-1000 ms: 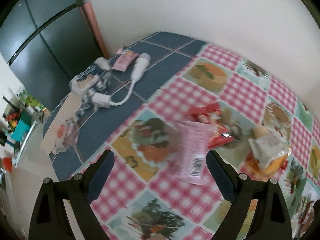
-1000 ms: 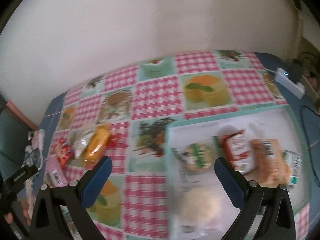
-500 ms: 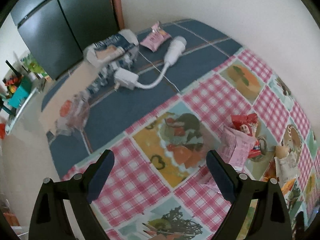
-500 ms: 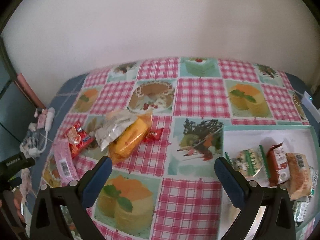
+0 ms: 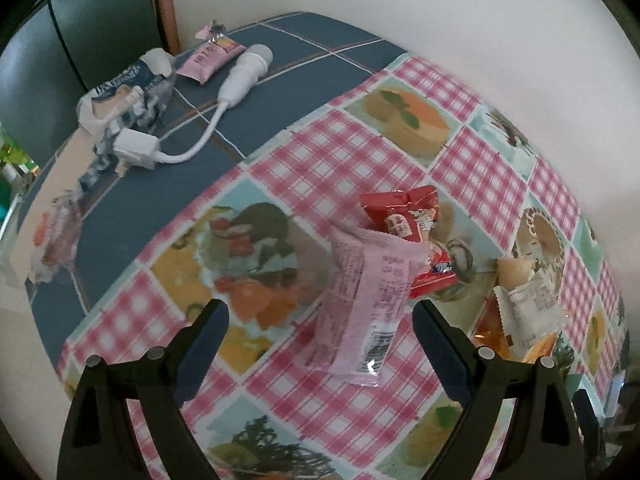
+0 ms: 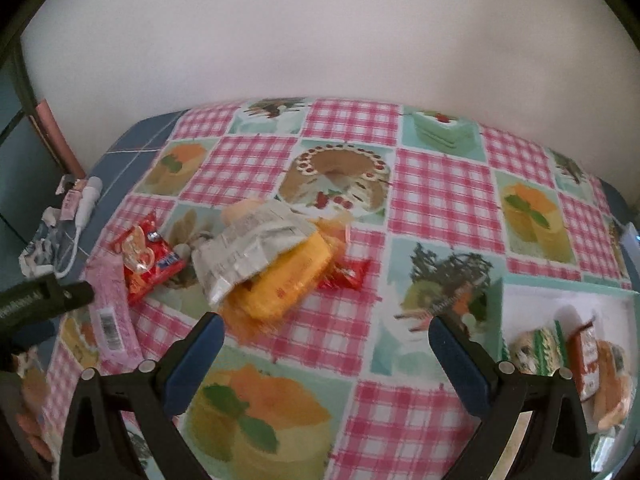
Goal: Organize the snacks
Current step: 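Withdraw both tools from the tray back toward the snack pile, then grasp the pink wafer bag with the left tool while the right grasps the white pastry bag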
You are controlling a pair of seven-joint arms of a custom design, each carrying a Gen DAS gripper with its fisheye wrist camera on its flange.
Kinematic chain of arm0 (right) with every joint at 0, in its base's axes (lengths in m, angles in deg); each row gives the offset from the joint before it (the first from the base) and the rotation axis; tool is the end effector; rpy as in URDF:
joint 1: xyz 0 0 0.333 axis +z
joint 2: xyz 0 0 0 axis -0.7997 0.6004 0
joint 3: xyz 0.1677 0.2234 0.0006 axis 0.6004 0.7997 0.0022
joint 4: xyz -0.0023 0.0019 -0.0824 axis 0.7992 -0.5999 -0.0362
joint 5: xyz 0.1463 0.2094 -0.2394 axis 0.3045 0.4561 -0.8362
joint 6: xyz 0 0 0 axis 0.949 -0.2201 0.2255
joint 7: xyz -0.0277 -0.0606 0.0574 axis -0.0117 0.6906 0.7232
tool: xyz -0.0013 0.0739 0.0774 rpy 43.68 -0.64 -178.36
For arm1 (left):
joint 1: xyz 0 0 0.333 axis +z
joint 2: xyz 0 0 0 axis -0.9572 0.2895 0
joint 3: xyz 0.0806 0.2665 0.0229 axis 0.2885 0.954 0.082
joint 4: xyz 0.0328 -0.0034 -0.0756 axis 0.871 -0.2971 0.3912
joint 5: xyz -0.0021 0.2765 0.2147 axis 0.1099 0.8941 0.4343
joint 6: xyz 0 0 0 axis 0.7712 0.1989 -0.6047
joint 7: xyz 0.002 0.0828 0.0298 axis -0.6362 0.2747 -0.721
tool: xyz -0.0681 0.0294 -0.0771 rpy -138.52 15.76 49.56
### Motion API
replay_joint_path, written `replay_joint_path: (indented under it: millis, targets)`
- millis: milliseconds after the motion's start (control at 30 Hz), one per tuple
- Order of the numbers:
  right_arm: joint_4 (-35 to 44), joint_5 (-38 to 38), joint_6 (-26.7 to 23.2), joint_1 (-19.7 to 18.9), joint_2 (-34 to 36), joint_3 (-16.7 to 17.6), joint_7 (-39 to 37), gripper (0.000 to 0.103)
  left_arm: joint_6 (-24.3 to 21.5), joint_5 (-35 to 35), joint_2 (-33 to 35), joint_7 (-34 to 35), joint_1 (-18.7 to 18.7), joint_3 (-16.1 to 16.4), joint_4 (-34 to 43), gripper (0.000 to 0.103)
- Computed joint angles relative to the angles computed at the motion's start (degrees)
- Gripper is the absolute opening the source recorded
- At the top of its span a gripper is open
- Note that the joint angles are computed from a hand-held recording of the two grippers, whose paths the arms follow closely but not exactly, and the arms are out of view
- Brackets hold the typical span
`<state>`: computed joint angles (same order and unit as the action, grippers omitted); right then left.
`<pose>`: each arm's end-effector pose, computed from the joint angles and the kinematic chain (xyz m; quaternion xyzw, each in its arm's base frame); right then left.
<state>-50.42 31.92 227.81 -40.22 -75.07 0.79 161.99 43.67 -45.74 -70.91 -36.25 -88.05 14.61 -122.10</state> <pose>0.5929 0.1625 0.4283 -0.7372 0.6136 -0.1433 0.2439 0.5622 -0.2211 0.4412 -0.8907 0.4155 -0.1174 0.1424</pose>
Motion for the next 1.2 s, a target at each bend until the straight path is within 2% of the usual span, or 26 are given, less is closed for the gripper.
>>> replay_joint_path:
  millis: [233,300,367,567,767,833,967,1000,1067,1200]
  targets:
    - [13.2,2.8,-8.4,-0.1,6.9,0.7,1.0,0.101,0.7,-1.3,1.3,-0.1,0.5,0.3,0.4,0.093]
    - [16.8,1.9,-11.0,0.5,8.9,0.3,2.1,0.088,0.7,-1.7,2.2,0.2,0.5,0.4,1.1,0.093]
    - [21.2,1.8,-14.5,0.7,11.5,0.2,3.0,0.083,1.0,-2.3,2.8,0.7,0.6,0.4,1.4,0.093]
    - [28.1,1.2,-19.8,1.3,15.7,0.4,3.7,0.056,1.5,-3.5,4.4,2.1,0.5,0.7,3.0,0.093]
    - [31.4,1.4,-21.4,1.8,18.0,0.3,4.6,0.047,0.8,-5.1,6.6,3.9,0.4,0.8,5.3,0.090]
    - [31.7,1.9,-21.8,1.6,18.2,0.5,4.6,0.046,0.4,-5.6,7.2,4.3,0.4,0.8,5.8,0.079]
    - [32.3,2.9,-22.6,1.3,18.5,0.6,5.2,0.046,-0.2,-6.4,8.0,4.8,0.2,1.0,6.5,0.077]
    - [32.6,3.2,-23.2,1.1,18.6,0.9,4.9,0.045,-0.5,-6.4,8.2,4.7,0.1,1.1,6.9,0.072]
    - [32.8,1.8,-23.3,1.9,18.5,0.5,4.1,0.046,-0.9,-6.4,8.4,4.7,-0.1,1.2,7.2,0.052]
    - [34.3,-1.2,-24.9,3.5,19.1,-0.5,4.7,0.046,-0.6,-6.0,8.2,4.4,-0.3,1.3,6.7,0.044]
